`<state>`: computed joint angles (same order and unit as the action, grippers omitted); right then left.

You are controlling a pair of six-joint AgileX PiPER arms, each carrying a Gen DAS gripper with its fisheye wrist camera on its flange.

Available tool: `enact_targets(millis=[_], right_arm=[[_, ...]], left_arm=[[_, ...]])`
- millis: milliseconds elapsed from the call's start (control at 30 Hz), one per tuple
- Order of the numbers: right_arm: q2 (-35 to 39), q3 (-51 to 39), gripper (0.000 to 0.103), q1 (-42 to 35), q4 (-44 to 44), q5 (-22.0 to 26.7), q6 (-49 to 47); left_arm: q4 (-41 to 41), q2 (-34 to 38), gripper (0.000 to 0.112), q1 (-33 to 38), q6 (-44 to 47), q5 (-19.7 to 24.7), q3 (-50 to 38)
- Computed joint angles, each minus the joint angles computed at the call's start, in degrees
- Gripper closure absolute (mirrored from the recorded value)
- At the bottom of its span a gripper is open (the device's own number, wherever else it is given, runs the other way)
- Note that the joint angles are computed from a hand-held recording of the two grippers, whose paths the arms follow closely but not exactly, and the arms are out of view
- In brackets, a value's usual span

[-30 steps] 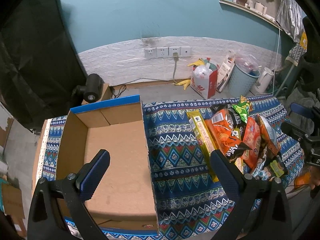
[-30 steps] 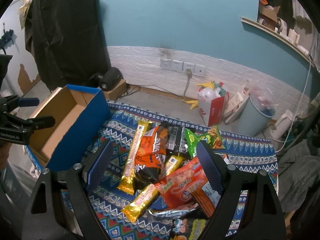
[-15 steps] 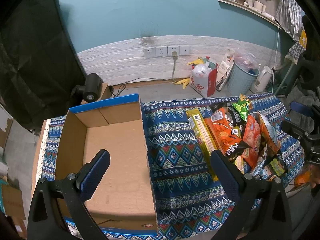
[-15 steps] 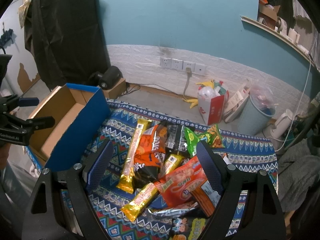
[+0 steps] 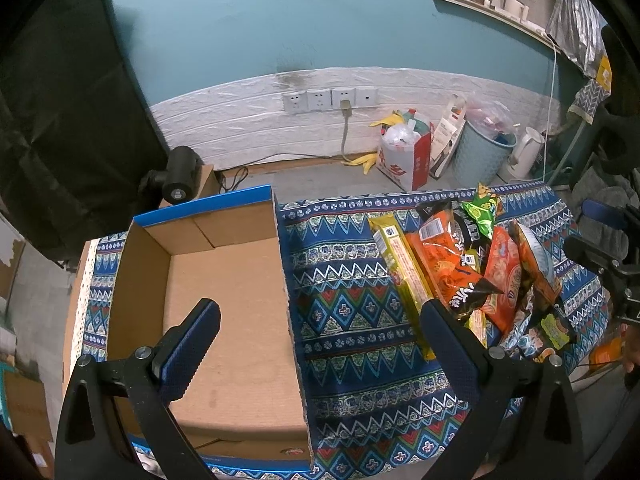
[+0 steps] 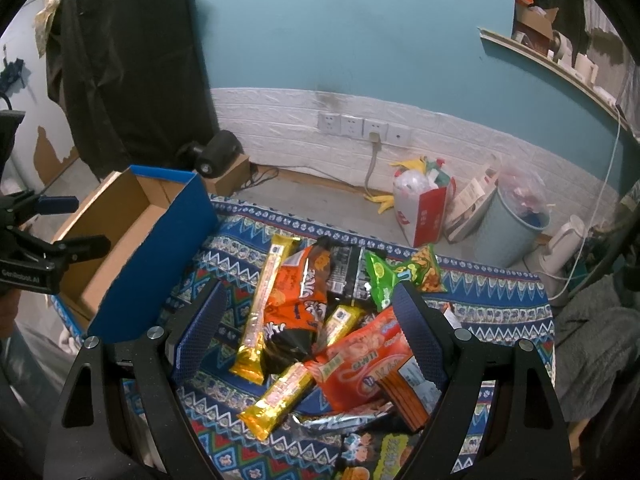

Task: Organize snacks
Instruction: 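Lower both grippers onto the snack pile toward the yellow bar and silver bag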

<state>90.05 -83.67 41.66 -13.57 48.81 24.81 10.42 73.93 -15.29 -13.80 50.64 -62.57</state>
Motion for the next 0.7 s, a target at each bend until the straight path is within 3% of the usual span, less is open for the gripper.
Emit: enact_targets(millis=[400, 700], right_arm=[[-0.4, 0.9, 0.019, -1.5, 0.8, 0.8, -0.9], [1.0, 0.9, 0.019, -6.4, 2.5, 3.4, -3.2]], left_arm=[[-0.5, 2.5, 0.011, -1.6, -0.8, 0.7, -2.0], [-0.1, 8.5, 0.011, -3.6, -1.2, 1.0, -4.7]])
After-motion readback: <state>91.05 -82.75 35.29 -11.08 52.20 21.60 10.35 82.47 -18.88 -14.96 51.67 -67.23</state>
